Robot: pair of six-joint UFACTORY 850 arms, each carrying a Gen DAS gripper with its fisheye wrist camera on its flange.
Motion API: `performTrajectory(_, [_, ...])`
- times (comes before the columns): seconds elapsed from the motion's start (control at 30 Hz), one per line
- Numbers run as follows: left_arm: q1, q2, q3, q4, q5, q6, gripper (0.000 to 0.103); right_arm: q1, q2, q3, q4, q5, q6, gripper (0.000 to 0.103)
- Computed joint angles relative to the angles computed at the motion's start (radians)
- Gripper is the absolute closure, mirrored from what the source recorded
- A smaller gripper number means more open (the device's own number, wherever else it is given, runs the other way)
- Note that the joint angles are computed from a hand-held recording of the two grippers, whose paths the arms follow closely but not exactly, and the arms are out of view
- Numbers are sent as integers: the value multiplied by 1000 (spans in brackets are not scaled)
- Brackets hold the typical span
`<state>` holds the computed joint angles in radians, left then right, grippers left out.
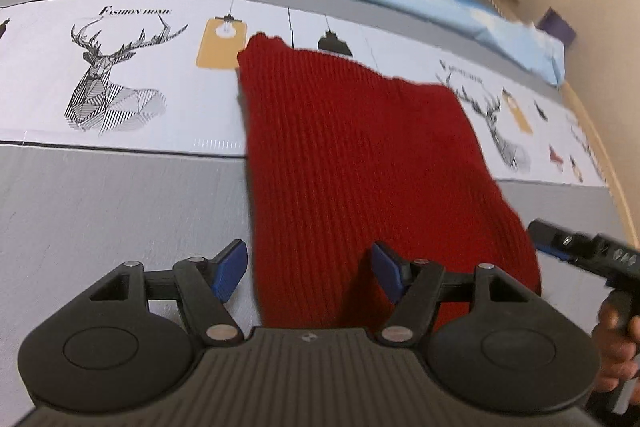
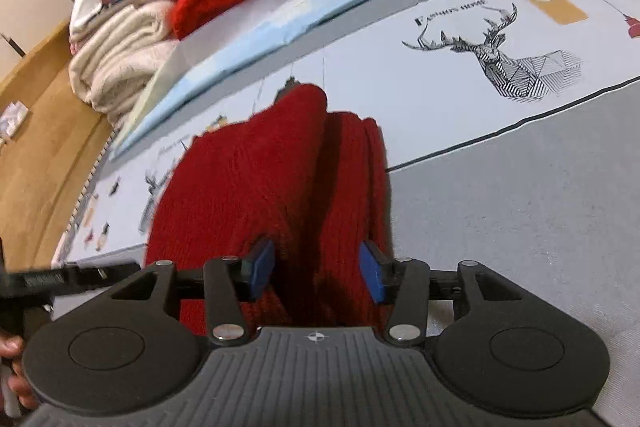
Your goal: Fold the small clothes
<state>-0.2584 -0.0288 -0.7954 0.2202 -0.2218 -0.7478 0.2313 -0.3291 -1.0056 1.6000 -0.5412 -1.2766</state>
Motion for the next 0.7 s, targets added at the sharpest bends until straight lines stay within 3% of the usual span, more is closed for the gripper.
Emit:
performTrajectory(0.17, [-2, 17, 15, 4, -5, -5, 30, 8, 1, 0, -57, -72, 2, 49])
performTrajectory(0.2, [-2, 19, 15, -2, -10, 0, 30, 16, 4, 1, -63, -63, -19, 54])
performTrajectory(0.23, [-2, 22, 16, -4, -10, 1, 30, 22, 9, 6, -61, -55, -46, 85])
performTrajectory(0.43, [1, 38, 20, -76, 4, 84, 30, -6, 62, 34, -54, -43, -19, 91])
performTrajectory(0.6, [-9, -18, -7, -75, -76, 122, 25, 31, 17, 1, -374, 33, 223, 91])
performTrajectory(0.7, [-20, -13, -4, -14, -80, 67, 25, 49, 13, 1, -401, 60, 248, 91])
